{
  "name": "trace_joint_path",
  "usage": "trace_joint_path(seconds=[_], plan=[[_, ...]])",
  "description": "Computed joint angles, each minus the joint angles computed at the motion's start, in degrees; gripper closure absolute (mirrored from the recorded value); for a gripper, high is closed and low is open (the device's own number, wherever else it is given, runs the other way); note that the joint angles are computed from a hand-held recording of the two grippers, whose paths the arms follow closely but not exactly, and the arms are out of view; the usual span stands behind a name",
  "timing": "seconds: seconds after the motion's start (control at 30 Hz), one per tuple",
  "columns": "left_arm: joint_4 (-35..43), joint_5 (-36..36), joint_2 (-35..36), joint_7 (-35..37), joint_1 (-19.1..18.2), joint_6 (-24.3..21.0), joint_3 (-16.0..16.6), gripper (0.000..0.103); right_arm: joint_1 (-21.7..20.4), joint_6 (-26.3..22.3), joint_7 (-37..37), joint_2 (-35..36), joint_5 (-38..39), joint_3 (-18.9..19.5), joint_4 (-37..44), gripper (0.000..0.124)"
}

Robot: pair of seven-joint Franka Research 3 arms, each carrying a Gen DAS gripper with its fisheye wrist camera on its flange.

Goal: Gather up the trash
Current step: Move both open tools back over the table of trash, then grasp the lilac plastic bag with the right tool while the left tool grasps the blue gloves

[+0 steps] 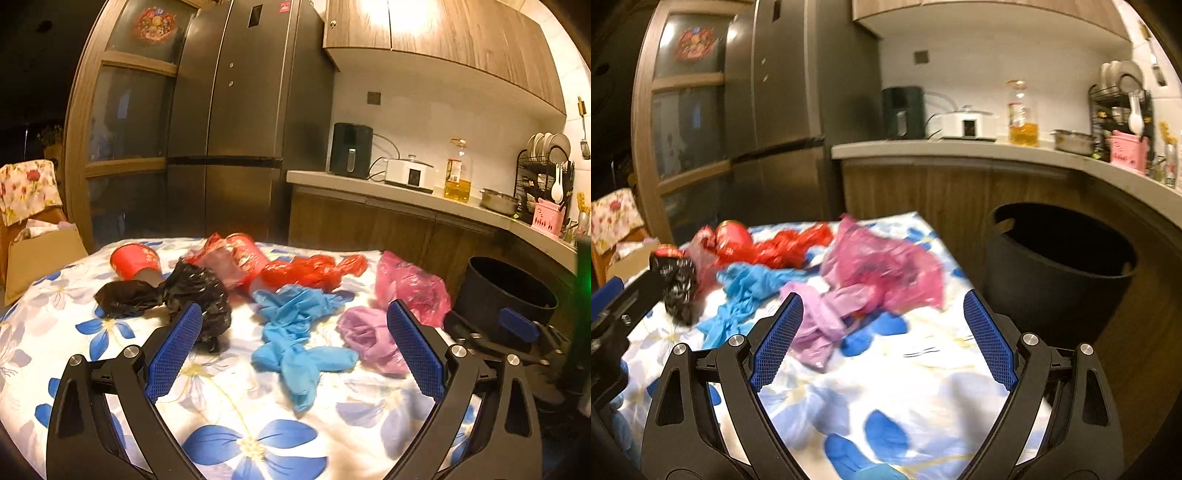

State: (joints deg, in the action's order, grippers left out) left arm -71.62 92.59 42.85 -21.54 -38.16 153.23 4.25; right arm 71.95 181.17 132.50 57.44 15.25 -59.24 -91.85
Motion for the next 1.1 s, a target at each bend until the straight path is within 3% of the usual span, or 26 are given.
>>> trace_joint_path(seconds=[0.17,0.37,0.47,0.6,0.67,0.77,0.87,0.93,1.07,1.1], plan=[[-0.51,-1.50,0.13,1.08,1.26,1.09,-0.22,0.011,-8.05,-3.73,-0.80,-0.14,-3.57,7.75,8.79,0.041],[-0.48,-3.34,0.70,2.17,2.12,2.45,-0.04,0.018,-18.71,-11.63,-3.17,0.55,-8.04,19.14,20.56,0.059],[-0.02,-5.54,1.45,3.86,2.73,3.75,-0.08,0.022,-21.06,-13.24,-3.62,0.99,-10.21,22.08,23.16,0.076],[0.81,-8.33,2.45,5.79,3.10,5.71,0.19,0.027,-23.16,-13.78,-3.83,0.98,-13.12,25.10,24.65,0.110],[1.23,-9.76,2.90,7.26,2.93,6.28,0.49,0.029,-23.70,-12.62,-3.47,0.30,-14.46,26.23,23.81,0.118],[2.66,-13.96,4.23,11.84,3.35,7.33,0.08,0.035,-22.41,-8.61,-0.44,-1.60,-16.44,25.13,19.70,0.122],[4.53,-20.02,6.06,18.03,4.20,8.20,-0.98,0.039,-17.29,-2.51,4.14,-3.60,-17.67,19.14,12.68,0.122],[6.22,-24.69,7.56,23.76,4.86,7.56,-2.38,0.046,-14.45,-0.48,4.52,-4.37,-16.49,16.18,9.26,0.122],[9.38,-31.38,10.31,31.83,5.08,6.63,-3.47,0.047,-10.79,2.74,3.48,-6.18,-13.07,12.91,3.90,0.122],[10.12,-32.84,10.89,33.48,4.96,6.13,-3.51,0.052,-9.84,3.38,3.15,-6.43,-12.20,12.05,2.81,0.122]])
